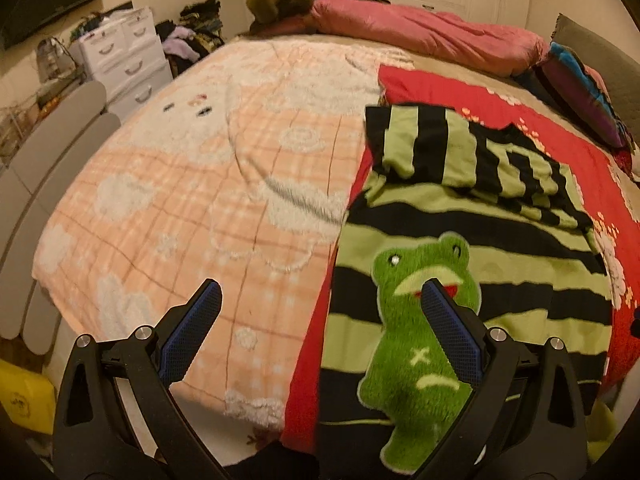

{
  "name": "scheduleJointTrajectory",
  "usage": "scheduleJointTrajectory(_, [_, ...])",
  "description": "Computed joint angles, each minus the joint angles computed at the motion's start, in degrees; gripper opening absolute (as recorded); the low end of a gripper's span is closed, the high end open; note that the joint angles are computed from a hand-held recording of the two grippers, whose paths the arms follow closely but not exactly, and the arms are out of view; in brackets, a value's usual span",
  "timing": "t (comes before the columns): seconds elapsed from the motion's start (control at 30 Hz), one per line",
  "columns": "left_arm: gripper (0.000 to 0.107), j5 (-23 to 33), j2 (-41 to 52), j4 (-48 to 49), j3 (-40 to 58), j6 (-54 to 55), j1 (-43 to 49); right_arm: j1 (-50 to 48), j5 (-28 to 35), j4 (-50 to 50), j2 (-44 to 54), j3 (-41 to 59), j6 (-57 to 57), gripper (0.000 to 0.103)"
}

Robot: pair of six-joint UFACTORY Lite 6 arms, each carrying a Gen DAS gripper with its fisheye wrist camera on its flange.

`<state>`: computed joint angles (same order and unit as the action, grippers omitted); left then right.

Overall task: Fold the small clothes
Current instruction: 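Close both grippers on the sweatshirt hem, then lift the hem with both grippers and fold it toward the collar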

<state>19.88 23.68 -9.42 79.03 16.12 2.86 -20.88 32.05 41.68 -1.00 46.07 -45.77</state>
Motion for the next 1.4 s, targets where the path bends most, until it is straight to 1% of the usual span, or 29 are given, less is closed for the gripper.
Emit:
scheduleJointTrajectory(0.1, [0.094, 0.8, 0.2, -0.1, -1.2, 0.0, 0.5, 0.4, 0.9, -1.4, -0.5, -1.4, 1.6, 0.099])
scheduleJointTrajectory(0.17, [0.093, 0.3, -1.2, -3.2, -3.3, 3.2, 1.0, 1.3, 0.7, -4.3, -1.8, -2.7, 4.1, 0.099])
scheduleJointTrajectory(0.27, [0.093, 0.6, -2.2, -4.1, -4.6, 4.7, 1.5, 2.2, 1.2, -5.8, -3.8, -4.9, 5.7, 0.099])
scheduleJointTrajectory(0.4, [0.093, 1.4, -2.9, -5.7, -5.9, 7.2, 2.2, 3.6, 0.6, -7.8, -4.2, -6.9, 8.0, 0.099])
scheduleJointTrajectory(0.57, [0.093, 4.2, -1.7, -11.6, -6.8, 13.5, 3.4, 4.6, 0.9, -9.2, -1.2, -6.9, 10.2, 0.099])
scheduleJointTrajectory(0.67, [0.093, 6.1, 0.3, -11.4, -5.9, 12.4, 3.9, 5.3, 1.7, -9.3, 2.4, -6.4, 10.2, 0.099])
scheduleJointTrajectory(0.77, [0.093, 6.3, 1.7, -11.6, -5.7, 11.9, 4.7, 7.1, 2.3, -8.9, 6.4, -5.6, 9.3, 0.099])
scheduleJointTrajectory(0.87, [0.093, 7.5, 2.4, -14.1, -5.7, 14.4, 5.2, 8.8, 2.1, -7.7, 7.1, -5.8, 7.6, 0.099])
scheduleJointTrajectory(0.93, [0.093, 8.1, 3.0, -13.7, -5.6, 14.1, 5.0, 8.9, 1.8, -7.1, 6.6, -6.2, 6.9, 0.098])
scheduleJointTrajectory(1.0, [0.091, 9.2, 3.5, -15.4, -5.4, 15.3, 5.3, 8.4, 1.8, -6.5, 6.4, -6.3, 6.0, 0.097])
scheduleJointTrajectory(1.03, [0.086, 9.8, 3.7, -17.0, -5.4, 16.6, 5.5, 7.7, 2.1, -6.0, 6.5, -6.2, 5.4, 0.097])
scheduleJointTrajectory(1.07, [0.08, 10.6, 3.8, -18.8, -5.4, 18.2, 6.0, 7.3, 2.4, -5.7, 7.1, -5.9, 5.1, 0.094])
scheduleJointTrajectory(1.1, [0.077, 11.8, 3.8, -21.5, -5.5, 20.4, 6.7, 6.8, 2.6, -5.7, 7.3, -5.9, 5.0, 0.082])
scheduleJointTrajectory(1.13, [0.071, 12.9, 4.1, -23.1, -5.4, 21.6, 7.3, 6.8, 2.1, -6.5, 7.5, -5.9, 6.2, 0.08])
scheduleJointTrajectory(1.17, [0.063, 13.9, 4.3, -24.7, -5.4, 22.8, 7.8, 6.4, 2.2, -6.3, 7.5, -5.9, 5.9, 0.076])
scheduleJointTrajectory(1.2, [0.06, 15.3, 4.7, -26.5, -5.2, 24.1, 8.4, 6.3, 2.3, -5.8, 7.8, -5.7, 5.5, 0.071])
scheduleJointTrajectory(1.23, [0.054, 16.2, 5.1, -27.6, -5.1, 24.8, 8.8, 6.1, 2.2, -5.5, 7.7, -5.8, 5.1, 0.067])
scheduleJointTrajectory(1.27, [0.047, 17.1, 5.4, -28.4, -5.1, 25.5, 9.1, 5.6, 2.2, -5.1, 7.5, -5.9, 4.5, 0.057])
scheduleJointTrajectory(1.3, [0.042, 18.0, 5.8, -29.6, -5.1, 26.5, 9.3, 5.0, 2.5, -4.2, 7.2, -6.0, 3.2, 0.046])
scheduleJointTrajectory(1.33, [0.037, 18.7, 5.9, -30.4, -5.0, 27.1, 9.3, 3.4, 3.6, -2.3, 6.7, -6.1, 0.4, 0.04])
scheduleJointTrajectory(1.37, [0.036, 18.5, 5.9, -30.1, -5.1, 26.8, 8.9, 2.4, 4.7, -1.0, 6.3, -6.1, -1.2, 0.03])
scheduleJointTrajectory(1.4, [0.033, 18.1, 5.5, -30.1, -5.6, 27.0, 8.6, 1.6, 5.5, -0.2, 6.0, -6.1, -2.5, 0.026])
